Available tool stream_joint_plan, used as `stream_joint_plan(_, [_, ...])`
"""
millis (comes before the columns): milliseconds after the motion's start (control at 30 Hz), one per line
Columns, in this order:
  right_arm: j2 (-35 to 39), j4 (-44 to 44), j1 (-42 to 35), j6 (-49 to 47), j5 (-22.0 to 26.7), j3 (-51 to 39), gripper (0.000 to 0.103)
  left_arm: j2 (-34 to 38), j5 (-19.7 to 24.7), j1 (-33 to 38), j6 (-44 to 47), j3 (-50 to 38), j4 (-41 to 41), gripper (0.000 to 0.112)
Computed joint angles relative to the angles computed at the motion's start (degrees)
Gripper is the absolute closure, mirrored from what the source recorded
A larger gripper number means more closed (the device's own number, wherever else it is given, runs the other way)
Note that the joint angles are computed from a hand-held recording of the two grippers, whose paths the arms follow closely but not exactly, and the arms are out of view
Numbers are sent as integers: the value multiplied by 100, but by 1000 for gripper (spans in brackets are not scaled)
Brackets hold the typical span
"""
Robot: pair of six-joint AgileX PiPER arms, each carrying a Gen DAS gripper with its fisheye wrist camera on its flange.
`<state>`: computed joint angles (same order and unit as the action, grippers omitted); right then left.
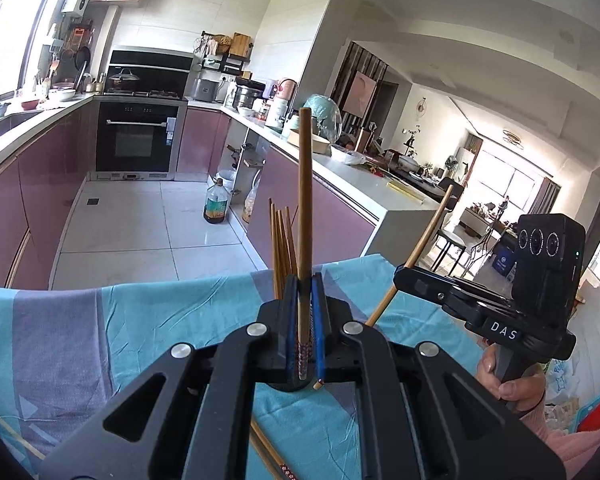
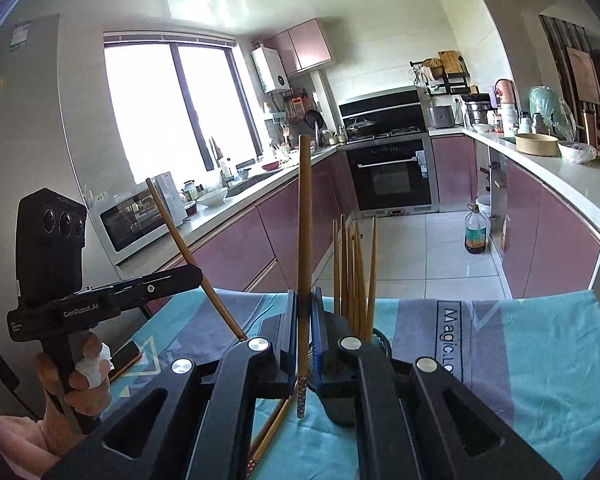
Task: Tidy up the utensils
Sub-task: 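Lower the chopstick into the cup and open the right gripper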
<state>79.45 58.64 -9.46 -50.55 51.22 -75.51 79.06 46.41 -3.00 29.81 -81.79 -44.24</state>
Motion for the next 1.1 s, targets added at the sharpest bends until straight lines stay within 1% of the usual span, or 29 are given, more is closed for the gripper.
stream_joint_plan(133, [170,51,-64,-11,8,-320,98,161,-87,-207,-275,-383,300,105])
stream_joint_plan(267, [316,20,-61,20,-59,-560,98,368,-183,-455,-659,-739,770,105])
stream_joint_plan(333, [397,-40,-34,69,-126,-673,98,577,-158,-573,-892,-1023,1028,105])
stream_joint_plan(467, [556,-254,43,187,-244,-816,98,869,-148,-852,-1262,-1309,1602,105])
stream_joint_plan(633, [796,-644,232,409,-327,-874,98,1030,-7,-1156,-1512,-1319,2096,105])
stream_joint_plan(700, [886,-763,291,475,-352,-861,98,1067,-14,-1266,-1623,-1274,2312,105])
stream_joint_plan(867, [995,-1124,454,653,-394,-839,98,1225,8,-1341,-1661,-1230,2489,105])
stream_joint_plan(1100, [1194,-1688,714,1042,-319,-946,98,1528,132,-1388,-1542,-1314,2512,105])
